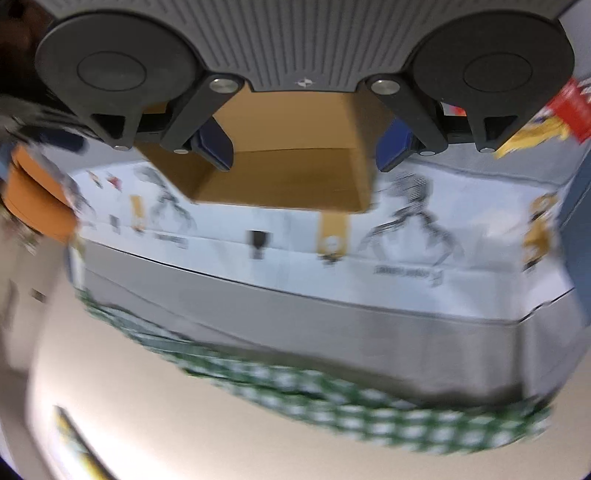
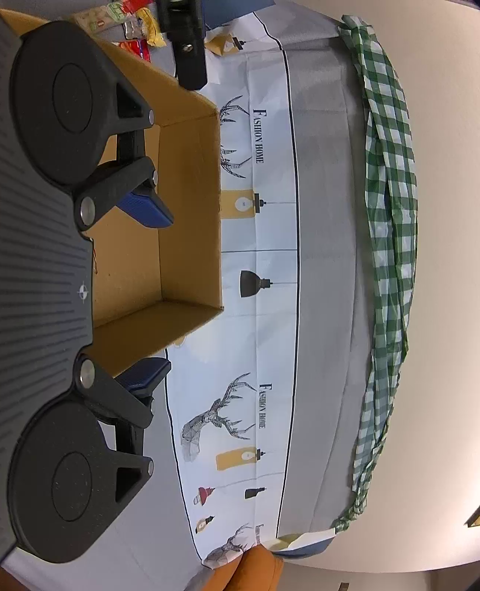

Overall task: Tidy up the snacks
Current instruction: 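Open the right tool over the box while left tool releases the grain cake, then move both tools back to the sofa and grasp the white bean-snack bag with left tool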

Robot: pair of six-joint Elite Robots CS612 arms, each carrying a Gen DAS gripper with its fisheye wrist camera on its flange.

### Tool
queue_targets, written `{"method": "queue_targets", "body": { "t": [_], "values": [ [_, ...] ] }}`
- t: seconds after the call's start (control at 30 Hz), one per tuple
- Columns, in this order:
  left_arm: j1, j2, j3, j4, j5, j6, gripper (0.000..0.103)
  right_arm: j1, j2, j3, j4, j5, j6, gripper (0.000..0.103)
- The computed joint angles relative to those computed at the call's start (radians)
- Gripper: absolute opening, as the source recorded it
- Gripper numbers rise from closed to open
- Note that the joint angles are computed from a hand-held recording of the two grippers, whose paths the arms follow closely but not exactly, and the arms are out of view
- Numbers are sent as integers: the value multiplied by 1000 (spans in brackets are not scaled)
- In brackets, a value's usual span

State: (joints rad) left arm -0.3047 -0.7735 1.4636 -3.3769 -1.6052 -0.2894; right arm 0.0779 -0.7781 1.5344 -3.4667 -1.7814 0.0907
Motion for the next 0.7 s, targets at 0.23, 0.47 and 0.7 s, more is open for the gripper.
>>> {"method": "queue_targets", "body": {
  "t": [0.23, 0.47, 0.7],
  "values": [
    [25, -11, -56, 389, 242, -287, 97, 3, -2, -2, 13, 24, 6, 79],
    [89, 14, -135, 721, 156, -551, 98, 3, -4, -3, 27, 39, -2, 79],
    [95, 17, -144, 771, 171, -535, 88, 3, -6, -2, 36, 44, 1, 79]
  ]
}}
